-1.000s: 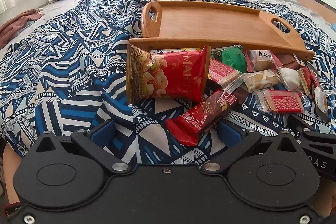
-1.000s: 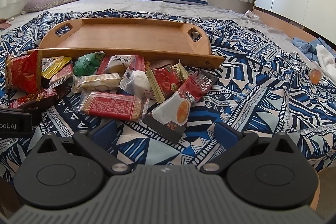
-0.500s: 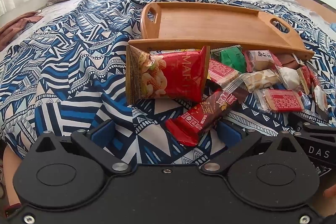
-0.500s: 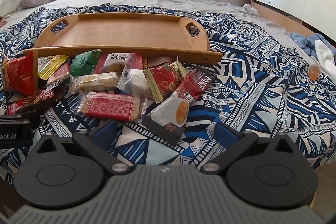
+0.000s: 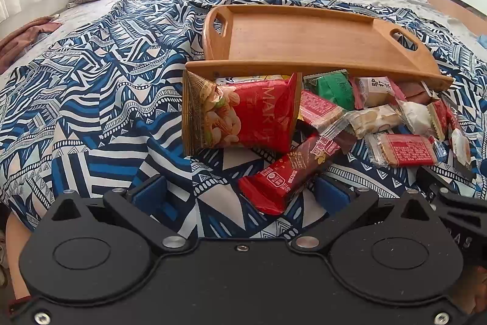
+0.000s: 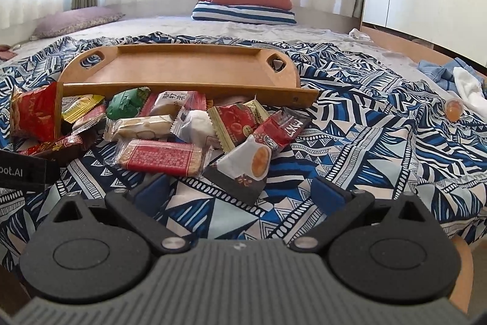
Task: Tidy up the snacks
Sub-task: 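Lower the left tool to the red chocolate bar while the right tool lowers to the red MXT packet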
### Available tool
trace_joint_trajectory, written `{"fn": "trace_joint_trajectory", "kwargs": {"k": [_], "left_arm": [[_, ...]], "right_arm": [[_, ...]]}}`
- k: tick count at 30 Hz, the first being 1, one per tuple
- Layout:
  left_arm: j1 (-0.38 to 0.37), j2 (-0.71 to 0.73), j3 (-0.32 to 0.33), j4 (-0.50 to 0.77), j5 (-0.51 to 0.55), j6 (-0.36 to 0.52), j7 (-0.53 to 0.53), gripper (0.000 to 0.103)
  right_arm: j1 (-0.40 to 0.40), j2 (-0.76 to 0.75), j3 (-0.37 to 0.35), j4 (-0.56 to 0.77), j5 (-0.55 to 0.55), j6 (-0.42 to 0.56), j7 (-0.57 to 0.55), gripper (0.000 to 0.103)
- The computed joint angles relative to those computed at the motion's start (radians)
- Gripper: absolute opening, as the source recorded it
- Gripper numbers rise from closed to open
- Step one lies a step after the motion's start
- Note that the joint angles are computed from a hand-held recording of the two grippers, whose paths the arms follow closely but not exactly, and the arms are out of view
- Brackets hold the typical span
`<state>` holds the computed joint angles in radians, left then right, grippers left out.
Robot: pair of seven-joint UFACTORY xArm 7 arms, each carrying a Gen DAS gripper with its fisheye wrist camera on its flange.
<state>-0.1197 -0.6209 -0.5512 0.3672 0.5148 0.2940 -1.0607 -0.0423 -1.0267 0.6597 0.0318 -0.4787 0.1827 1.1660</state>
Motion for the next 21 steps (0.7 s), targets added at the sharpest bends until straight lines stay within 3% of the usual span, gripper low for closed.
{"fn": "trace_joint_trajectory", "kwargs": {"k": [3,5,10,15,21], "left_arm": [[-0.015,-0.023,0.014,-0.015,-0.006,-0.023,0.008,0.103],[-0.013,-0.044,0.011,-0.025,-0.01,-0.043,0.008,0.103],[-0.002,-0.063,0.004,-0.034,-0.039,-0.087,0.02,0.103],[-0.01,-0.084,0.011,-0.054,-0.076,-0.13,0.053,0.102],[-0.02,-0.072,0.008,-0.06,-0.125,-0.187,0.101,0.1]], "right_arm": [[0.054,0.006,-0.078,0.028,0.039,0.08,-0.012,0.103],[0.067,-0.047,-0.109,-0.003,0.043,0.032,-0.004,0.103],[0.004,-0.064,-0.09,0.006,0.025,-0.017,-0.054,0.102],[-0.024,0.019,-0.14,0.009,0.067,-0.073,-0.113,0.088],[-0.054,0.029,-0.122,0.0,0.097,-0.116,-0.161,0.077]]}}
